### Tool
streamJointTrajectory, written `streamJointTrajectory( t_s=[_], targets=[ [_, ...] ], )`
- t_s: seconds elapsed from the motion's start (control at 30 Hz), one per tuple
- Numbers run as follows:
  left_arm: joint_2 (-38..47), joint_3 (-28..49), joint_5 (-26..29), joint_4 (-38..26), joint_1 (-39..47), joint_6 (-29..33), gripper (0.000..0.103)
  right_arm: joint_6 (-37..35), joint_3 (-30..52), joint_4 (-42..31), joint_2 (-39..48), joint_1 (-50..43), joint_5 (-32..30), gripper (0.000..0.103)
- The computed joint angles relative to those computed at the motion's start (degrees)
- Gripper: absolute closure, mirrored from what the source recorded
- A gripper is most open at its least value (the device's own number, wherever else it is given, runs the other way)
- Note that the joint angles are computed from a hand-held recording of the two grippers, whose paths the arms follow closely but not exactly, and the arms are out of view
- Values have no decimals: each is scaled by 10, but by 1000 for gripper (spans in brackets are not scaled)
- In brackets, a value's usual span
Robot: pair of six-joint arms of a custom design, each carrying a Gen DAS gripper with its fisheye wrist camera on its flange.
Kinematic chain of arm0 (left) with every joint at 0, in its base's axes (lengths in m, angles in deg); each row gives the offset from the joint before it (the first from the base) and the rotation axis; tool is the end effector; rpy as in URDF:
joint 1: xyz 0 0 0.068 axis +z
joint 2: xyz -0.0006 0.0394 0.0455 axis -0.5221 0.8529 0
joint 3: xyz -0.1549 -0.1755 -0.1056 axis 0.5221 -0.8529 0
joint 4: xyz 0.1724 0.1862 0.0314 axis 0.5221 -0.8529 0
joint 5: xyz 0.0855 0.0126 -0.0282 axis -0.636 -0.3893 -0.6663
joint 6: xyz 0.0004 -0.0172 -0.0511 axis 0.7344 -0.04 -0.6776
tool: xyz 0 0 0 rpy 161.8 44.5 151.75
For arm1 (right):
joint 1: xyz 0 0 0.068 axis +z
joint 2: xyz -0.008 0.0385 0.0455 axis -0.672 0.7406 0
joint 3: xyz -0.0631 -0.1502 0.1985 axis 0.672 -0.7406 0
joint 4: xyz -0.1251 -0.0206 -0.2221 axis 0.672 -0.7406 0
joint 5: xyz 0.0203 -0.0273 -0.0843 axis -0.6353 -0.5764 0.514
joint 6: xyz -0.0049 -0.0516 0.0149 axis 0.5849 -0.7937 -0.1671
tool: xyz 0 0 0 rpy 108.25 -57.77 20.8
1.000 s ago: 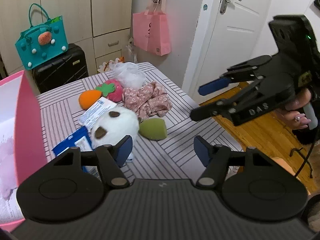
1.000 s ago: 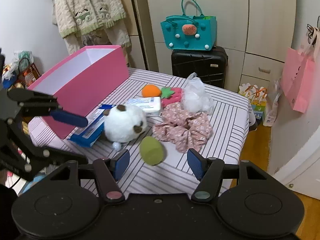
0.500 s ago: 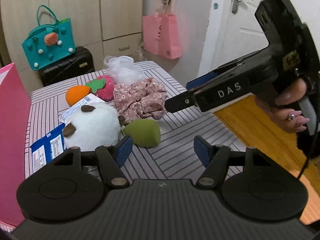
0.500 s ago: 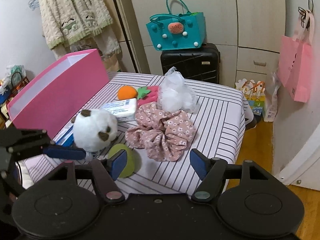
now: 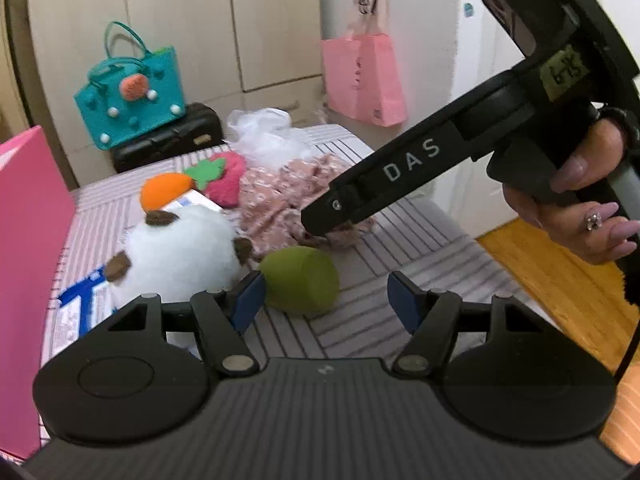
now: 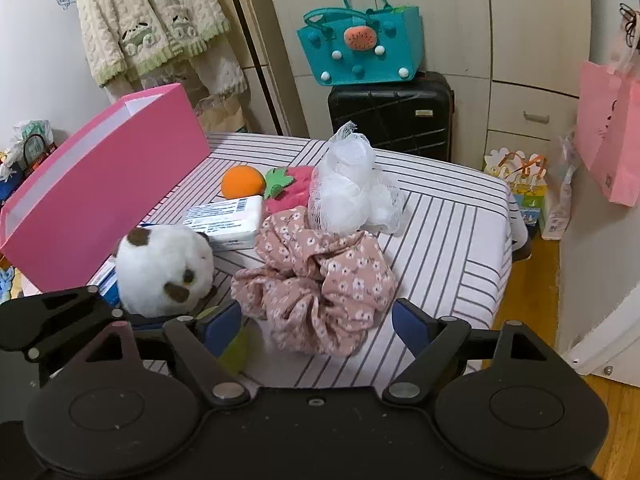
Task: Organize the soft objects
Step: 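Grasp the green ball with the left tool while the right tool grasps the pink scrunchie, then carry the green ball and pink scrunchie over the pink box with both tools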
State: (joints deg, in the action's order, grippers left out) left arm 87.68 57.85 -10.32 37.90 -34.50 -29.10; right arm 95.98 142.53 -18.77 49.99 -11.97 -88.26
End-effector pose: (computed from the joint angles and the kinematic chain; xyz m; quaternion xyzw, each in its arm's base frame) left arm 0.2152 -0.0202 0.1686 0.1820 0.8827 -0.0744 0.4268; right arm 0.3234 0.1954 0.1776 -0.2206 0.9016 0.1878 0.3211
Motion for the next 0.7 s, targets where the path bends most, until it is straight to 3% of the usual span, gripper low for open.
streamJointTrajectory(
  t_s=[0.23, 0.4, 0.57, 0.63, 0.7],
  targets=[
    [20, -9, -57, 44, -28, -24, 36, -13, 65, -20, 63, -3, -17, 14],
    [34, -2, -92, 37, -47, -38, 38, -13, 87, -20, 91, -5, -19, 14],
    [38, -1, -103, 29, -53, -54, 64, -28, 64, 17, 86, 2, -3, 16],
    [34, -2, -110, 29, -52, -58, 64, -44, 45, 33, 78, 14, 26, 22],
    [34, 2, -101, 22, -45, -58, 65, -61, 29, 44, 67, 22, 48, 37]
  ],
)
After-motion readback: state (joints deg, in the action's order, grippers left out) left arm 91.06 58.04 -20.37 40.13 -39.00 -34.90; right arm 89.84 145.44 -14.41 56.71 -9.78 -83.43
